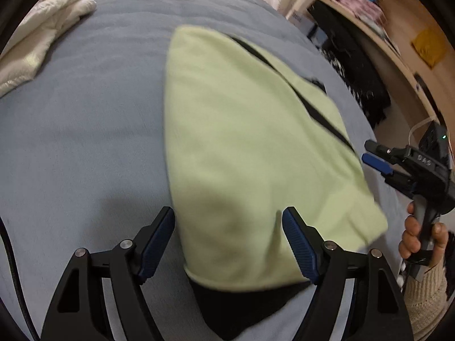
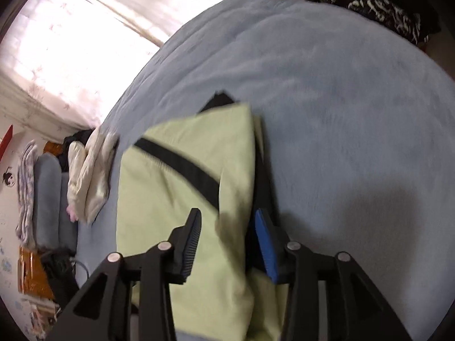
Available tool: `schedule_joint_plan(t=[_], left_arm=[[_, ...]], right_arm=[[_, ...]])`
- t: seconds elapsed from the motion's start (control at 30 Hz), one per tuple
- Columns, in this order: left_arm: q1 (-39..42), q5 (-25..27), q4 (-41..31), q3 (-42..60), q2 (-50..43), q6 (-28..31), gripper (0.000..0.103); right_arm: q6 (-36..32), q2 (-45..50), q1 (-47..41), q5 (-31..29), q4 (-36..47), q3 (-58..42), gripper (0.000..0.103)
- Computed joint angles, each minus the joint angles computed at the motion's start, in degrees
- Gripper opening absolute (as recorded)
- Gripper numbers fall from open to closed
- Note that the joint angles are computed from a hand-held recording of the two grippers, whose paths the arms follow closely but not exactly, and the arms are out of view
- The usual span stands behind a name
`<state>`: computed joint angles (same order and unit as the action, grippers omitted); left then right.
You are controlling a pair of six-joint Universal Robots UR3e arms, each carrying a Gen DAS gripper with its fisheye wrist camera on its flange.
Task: Fold large clothes
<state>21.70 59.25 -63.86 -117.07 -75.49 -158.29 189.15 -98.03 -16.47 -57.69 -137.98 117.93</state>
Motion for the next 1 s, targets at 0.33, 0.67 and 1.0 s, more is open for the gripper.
schedule_joint_plan(t=[0.33,0.67,1.0], left_arm=[[-2.5,1.9,7.3,11.1,-16.1,-6.8,0.069],[-6.7,7.0,16.3,8.8,-17.2,-11.0,0.069],[-5.9,9.3,19.1,-3.2,4.1,-9.5,0.052]], right_arm=[[4.0,20.9,9.2,-8.1,-10.6,-14.4,0.003],[2.8,22.8,14.2,-20.9,-10.0,-16.4,0.004],[6.0,4.3,23.3,-20.9,-11.9,-6.6,0.007]])
